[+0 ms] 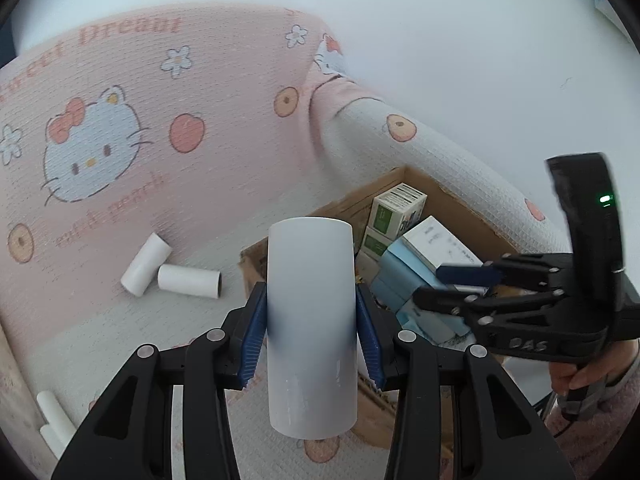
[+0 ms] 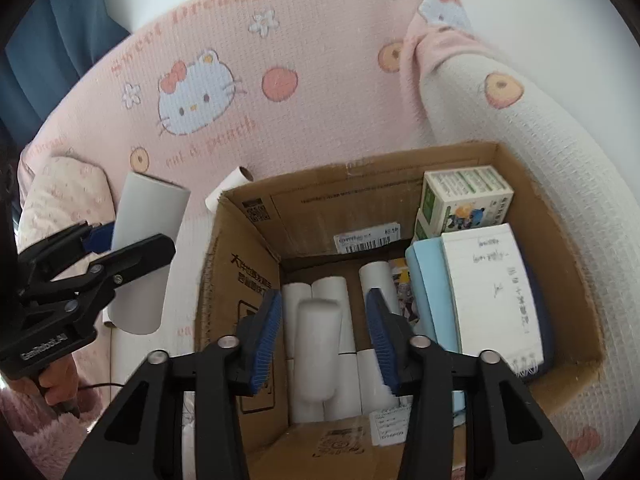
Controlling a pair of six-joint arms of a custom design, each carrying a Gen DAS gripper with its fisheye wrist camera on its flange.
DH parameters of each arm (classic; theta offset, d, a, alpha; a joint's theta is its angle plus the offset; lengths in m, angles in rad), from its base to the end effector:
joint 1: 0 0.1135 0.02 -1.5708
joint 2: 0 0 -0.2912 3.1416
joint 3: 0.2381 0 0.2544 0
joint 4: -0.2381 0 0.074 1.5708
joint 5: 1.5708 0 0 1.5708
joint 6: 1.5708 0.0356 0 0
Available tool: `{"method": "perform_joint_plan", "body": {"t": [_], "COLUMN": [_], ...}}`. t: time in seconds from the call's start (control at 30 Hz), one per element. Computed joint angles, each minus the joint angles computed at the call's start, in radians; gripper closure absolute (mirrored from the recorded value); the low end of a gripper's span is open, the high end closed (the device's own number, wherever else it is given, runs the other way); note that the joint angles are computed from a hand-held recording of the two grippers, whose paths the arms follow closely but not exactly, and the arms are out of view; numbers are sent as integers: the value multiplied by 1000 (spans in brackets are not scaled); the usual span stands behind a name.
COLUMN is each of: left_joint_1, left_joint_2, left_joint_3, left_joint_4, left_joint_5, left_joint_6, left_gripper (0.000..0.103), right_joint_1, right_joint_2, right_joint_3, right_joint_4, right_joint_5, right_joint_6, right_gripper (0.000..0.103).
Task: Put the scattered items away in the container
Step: 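Lift both held tubes and carry them toward the cardboard box, then lower the right tool's tube beside the standing tubes and open the right tool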
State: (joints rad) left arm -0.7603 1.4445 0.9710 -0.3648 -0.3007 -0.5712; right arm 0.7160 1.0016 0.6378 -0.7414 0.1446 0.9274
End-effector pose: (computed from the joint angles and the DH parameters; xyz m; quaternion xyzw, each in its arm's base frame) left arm 0.2268 -0.2011 0.2627 0.0338 0.9241 -0.1087 0.3648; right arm 0.1275 0.1041 0.2293 0.1190 0.9633 0.1206 0.2082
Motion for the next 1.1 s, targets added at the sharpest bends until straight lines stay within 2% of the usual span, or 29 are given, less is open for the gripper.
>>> {"method": "perform_joint_plan", "body": {"t": [0.23, 0.33, 0.47, 0.6, 0.73, 0.9, 0.97, 1.1], "left_joint_1": [67, 70, 68, 82, 98, 126, 140, 161], "left_joint_2": [17, 11, 10, 21, 12, -6, -14, -34], "left_joint_3": [12, 13, 15, 17, 9, 0, -7, -27], "left_joint_4": [27, 34, 18, 6, 9, 14, 16, 17], "left_joint_5": [120, 118, 106, 117, 122, 123, 131, 144], "left_joint_6": [1, 12, 26, 28, 28, 32, 33, 35], "left_gripper": [57, 57, 57, 57, 57, 57, 57, 57], "right_joint_1": [-166, -197, -243, -245, -248, -208, -223, -248], "right_joint_2": [151, 257, 395, 535, 613, 746, 802, 840], "right_joint_3": [-32, -21, -32, -14, 23, 127, 142, 149], "right_joint_4": [98, 112, 178, 195, 183, 104, 112, 131], "right_joint_5": [-259, -305, -448, -483, -549, -525, -568, -588], "right_joint_6": [-201, -262, -355, -371, -366, -415, -424, -438], "right_gripper": [67, 67, 67, 66, 66, 66, 66, 65]}}
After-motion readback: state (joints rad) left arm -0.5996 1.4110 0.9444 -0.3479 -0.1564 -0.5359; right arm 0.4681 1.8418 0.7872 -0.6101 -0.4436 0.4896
